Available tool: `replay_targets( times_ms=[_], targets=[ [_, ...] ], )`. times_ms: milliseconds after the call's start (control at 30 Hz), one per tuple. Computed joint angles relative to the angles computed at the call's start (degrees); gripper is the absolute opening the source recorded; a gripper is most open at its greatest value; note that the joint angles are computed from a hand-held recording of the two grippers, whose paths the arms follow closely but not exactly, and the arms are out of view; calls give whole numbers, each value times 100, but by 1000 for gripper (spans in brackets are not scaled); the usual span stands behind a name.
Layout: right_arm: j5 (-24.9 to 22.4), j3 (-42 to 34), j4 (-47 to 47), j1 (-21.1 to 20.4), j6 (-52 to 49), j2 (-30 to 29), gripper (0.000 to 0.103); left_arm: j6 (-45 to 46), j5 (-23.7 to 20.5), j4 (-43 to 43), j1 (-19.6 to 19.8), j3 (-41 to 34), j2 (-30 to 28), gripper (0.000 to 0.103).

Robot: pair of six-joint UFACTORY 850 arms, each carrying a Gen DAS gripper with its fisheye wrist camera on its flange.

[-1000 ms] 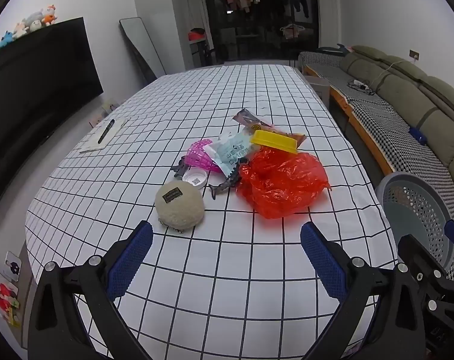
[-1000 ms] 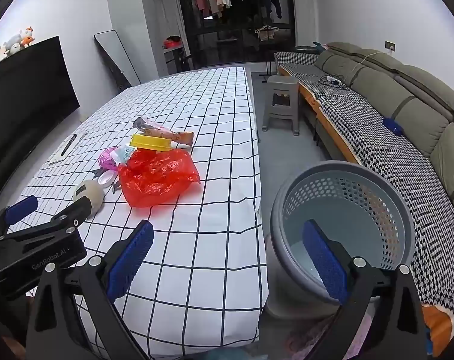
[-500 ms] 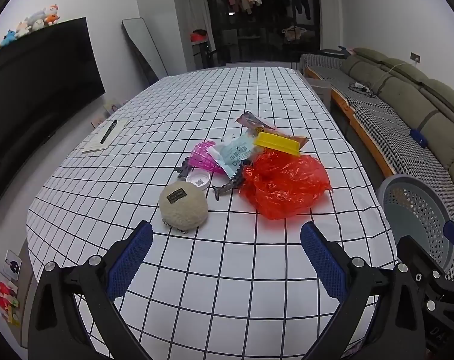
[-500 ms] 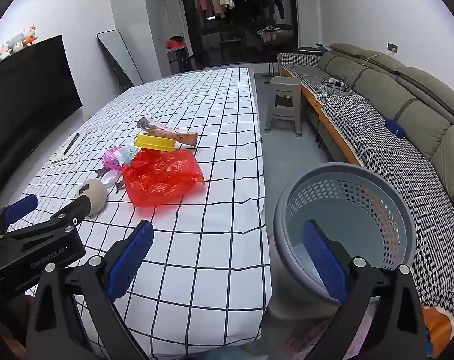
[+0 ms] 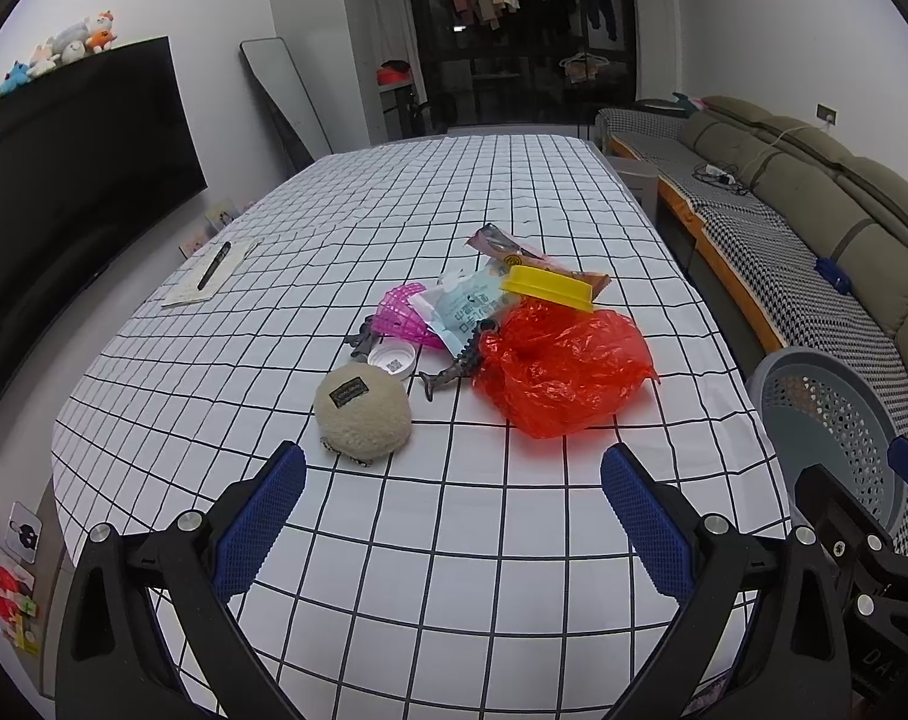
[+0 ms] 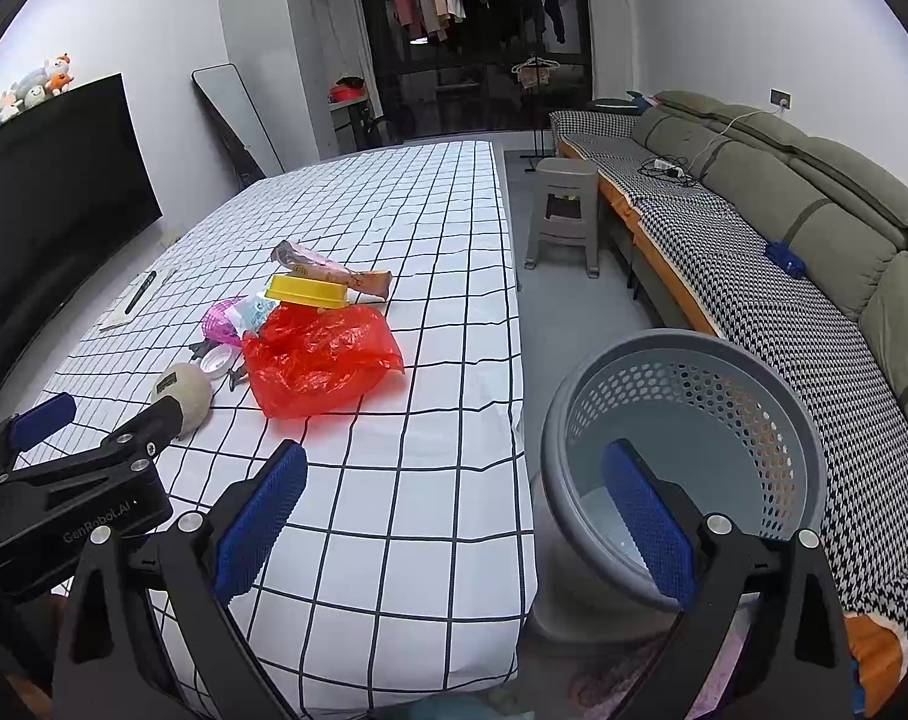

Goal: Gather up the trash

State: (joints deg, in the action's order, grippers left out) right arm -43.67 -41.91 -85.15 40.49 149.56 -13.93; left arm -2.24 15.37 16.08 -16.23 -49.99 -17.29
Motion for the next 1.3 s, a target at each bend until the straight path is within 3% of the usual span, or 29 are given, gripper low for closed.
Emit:
replay_targets(
  times_ms=[1300],
  targets=[
    [14, 45, -43, -2, 46, 47, 95, -26, 29, 44, -12, 15, 3, 97]
  ],
)
